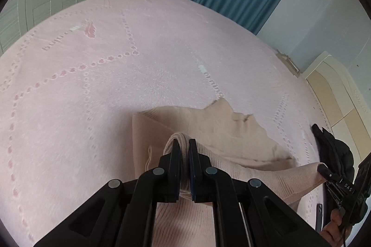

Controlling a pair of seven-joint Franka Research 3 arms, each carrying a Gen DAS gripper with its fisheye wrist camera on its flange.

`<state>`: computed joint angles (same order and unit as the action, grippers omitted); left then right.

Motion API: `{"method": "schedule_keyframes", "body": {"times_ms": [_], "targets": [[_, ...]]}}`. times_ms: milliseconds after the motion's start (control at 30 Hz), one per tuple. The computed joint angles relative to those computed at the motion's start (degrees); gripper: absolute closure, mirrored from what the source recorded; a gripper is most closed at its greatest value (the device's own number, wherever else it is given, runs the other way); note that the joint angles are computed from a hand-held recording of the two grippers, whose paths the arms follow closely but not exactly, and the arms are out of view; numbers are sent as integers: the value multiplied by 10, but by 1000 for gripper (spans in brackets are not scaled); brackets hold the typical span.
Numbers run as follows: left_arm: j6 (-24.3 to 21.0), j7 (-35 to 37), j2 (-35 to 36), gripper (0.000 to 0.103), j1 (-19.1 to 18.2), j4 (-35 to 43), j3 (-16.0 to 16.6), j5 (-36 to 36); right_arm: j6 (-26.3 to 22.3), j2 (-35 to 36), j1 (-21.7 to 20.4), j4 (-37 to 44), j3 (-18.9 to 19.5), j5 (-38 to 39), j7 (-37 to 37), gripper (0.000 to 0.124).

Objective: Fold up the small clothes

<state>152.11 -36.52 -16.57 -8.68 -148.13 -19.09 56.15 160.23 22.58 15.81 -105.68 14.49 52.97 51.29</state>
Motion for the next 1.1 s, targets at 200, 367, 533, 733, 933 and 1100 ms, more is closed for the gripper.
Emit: {"method": "schedule_keyframes", "body": {"times_ms": [200,367,533,733,933,1100], "targets": [[54,-23,74,87,32,29,31,70,-2,101,26,96,-21,-90,66,114],[67,-82,77,53,38,29,43,151,3,138,13,127,-7,-135,71,79],[48,-74,92,42,22,44,46,192,35,142,33,114,-30,-198,88,79],[14,48,153,43,0,86,62,109,35,175,52,147,-50,-261,133,79],[27,70,173,96,-2,94,85,112,-11,230,108,229,-113,-367,218,103],[77,-97,155,96,11,84,94,275,61,218,77,193,-71,-380,194,119]]}}
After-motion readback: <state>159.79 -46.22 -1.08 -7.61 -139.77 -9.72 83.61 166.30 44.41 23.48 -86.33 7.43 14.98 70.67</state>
